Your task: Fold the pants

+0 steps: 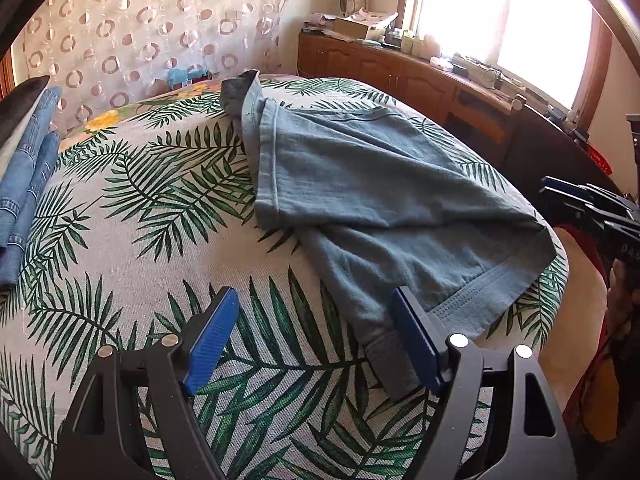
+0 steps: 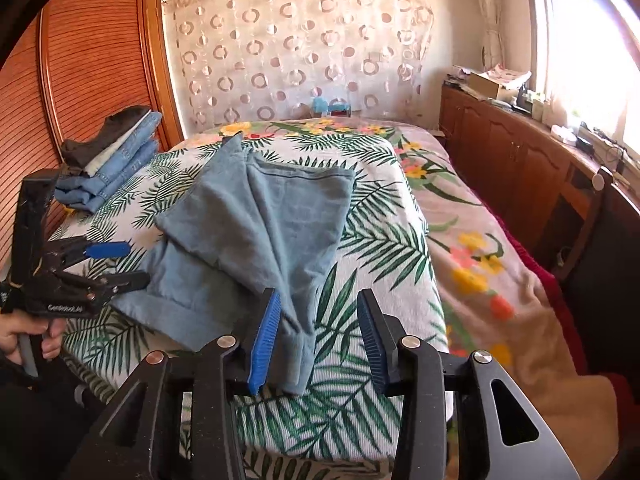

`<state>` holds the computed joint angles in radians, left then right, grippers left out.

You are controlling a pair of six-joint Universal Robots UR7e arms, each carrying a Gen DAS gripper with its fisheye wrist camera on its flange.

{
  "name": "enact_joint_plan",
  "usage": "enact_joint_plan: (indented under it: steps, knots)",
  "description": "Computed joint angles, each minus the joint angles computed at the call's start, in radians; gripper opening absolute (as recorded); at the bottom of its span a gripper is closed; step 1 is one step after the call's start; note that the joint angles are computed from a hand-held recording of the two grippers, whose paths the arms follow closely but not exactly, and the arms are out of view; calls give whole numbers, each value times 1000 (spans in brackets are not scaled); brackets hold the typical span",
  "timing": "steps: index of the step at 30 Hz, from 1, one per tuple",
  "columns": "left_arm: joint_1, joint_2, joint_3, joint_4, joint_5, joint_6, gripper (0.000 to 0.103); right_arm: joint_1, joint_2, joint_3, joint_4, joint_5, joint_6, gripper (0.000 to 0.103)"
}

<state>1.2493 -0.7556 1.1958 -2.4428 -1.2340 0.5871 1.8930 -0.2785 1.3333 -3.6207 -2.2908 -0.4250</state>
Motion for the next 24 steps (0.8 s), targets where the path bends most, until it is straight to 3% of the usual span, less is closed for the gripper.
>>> enact_joint_plan:
  steps: [13,24]
  knots:
    - [14,-32,-10,-91,-28,-12,79,-27,64,-183,195,147,-19,41]
    - [27,-46,-36,-142,-30,-13,79,-30,216,-534,541,247,-103,41]
